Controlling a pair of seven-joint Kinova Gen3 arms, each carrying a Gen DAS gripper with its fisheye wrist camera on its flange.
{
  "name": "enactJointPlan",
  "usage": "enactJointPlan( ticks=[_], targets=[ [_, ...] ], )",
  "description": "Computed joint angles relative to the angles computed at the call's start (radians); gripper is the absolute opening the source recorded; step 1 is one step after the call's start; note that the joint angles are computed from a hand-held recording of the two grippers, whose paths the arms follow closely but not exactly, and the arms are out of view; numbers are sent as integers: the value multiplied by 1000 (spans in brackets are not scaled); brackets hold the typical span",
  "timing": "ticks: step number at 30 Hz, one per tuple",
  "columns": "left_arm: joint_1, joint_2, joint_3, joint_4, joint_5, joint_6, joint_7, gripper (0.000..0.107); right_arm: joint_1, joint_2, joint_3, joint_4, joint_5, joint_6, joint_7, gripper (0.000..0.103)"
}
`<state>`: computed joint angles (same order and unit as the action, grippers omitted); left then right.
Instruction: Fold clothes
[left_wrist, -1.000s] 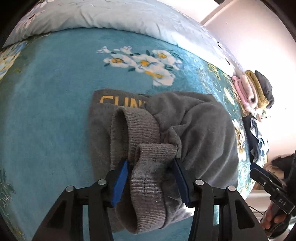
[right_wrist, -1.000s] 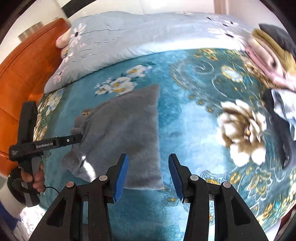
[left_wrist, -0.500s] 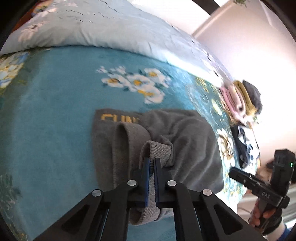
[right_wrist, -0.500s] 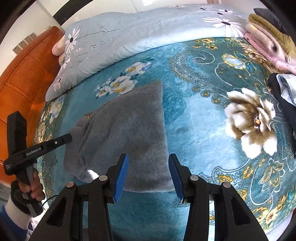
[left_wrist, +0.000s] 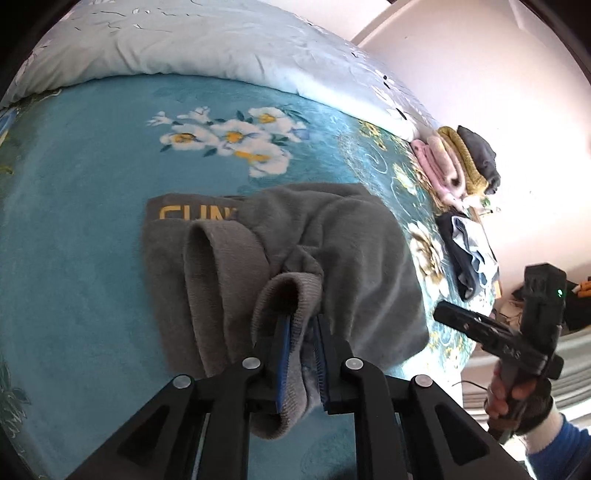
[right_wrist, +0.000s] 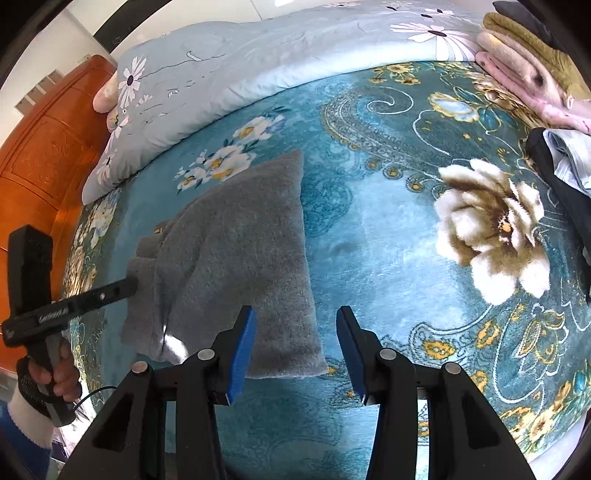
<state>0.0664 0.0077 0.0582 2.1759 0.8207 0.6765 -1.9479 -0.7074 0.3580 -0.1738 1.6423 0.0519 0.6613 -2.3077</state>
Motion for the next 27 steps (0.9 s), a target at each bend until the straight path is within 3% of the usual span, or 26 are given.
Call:
enactJointPlan(
  ticks=[3, 6, 10, 13, 15, 20, 23, 25, 27],
  targets=[
    [-3, -3, -18, 11, 7, 25, -10, 15, 1, 2, -1, 0, -2, -1, 1, 46],
    [50, 34, -102, 10, 58, 43, -53, 21, 1, 4, -1, 0, -5, -1, 1, 46],
    [13, 93, -97, -11, 157, 62, -122, 21, -2, -1, 2, 4, -2, -8, -5, 46],
    [16, 99, -85, -6, 210, 16, -158, 17, -4, -9, 7, 5, 8, -9, -12, 46],
    [18, 72, -84, 21, 261, -19, -207, 6, 0, -13, 9, 8, 10, -13, -17, 46],
    [-15, -52, -156, 121, 410, -47, -306, 5, 18, -13, 4, 11, 2, -17, -9, 46],
    [-107, -85, -124, 134, 336, -84, -221, 5, 22, -3, -1, 1, -5, -11, 7, 46],
    [-186, -24, -47, 122, 254, -109, -157, 6, 23, 5, -3, -7, -10, -7, 15, 46],
    [-221, 22, -14, 100, 193, -94, -88, 6, 22, 14, -3, -16, -15, -2, 19, 46]
  ],
)
